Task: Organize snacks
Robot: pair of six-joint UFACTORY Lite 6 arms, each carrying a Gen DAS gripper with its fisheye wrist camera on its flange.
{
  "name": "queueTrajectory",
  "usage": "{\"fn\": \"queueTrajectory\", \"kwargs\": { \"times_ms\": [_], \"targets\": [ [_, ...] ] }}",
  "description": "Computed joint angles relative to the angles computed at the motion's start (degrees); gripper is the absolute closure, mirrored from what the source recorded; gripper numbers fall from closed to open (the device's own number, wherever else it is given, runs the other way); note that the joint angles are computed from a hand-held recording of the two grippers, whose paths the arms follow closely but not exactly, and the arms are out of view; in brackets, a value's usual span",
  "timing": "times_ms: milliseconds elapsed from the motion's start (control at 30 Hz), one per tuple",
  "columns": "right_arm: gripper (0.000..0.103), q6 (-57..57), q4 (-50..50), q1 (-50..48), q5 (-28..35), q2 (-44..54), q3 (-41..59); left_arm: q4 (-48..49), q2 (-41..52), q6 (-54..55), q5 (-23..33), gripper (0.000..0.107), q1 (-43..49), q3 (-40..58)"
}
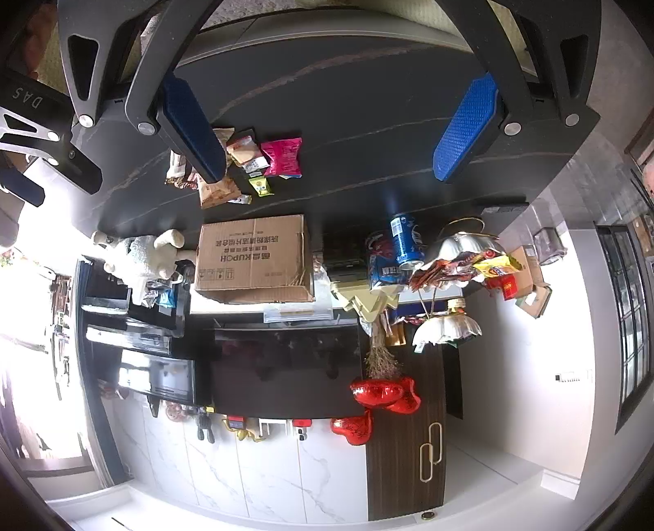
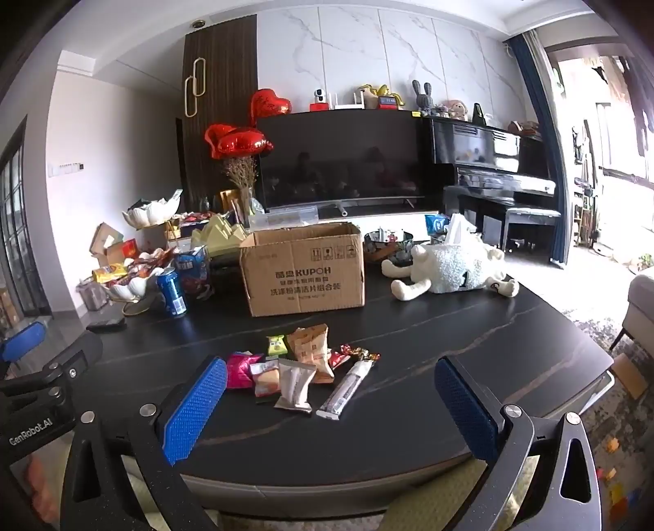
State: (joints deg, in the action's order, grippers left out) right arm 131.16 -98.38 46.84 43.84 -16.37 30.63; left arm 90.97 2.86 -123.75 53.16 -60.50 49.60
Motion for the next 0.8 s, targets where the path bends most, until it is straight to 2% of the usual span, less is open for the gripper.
{"fn": "queueTrajectory", "kwargs": {
  "times_ms": [800],
  "targets": [
    [0.000, -1.5, 1.5, 1.4, 1.0, -1.2, -0.2, 1.1, -0.7, -1.9, 0.9, 0.004, -0.6, -1.3]
  ]
}}
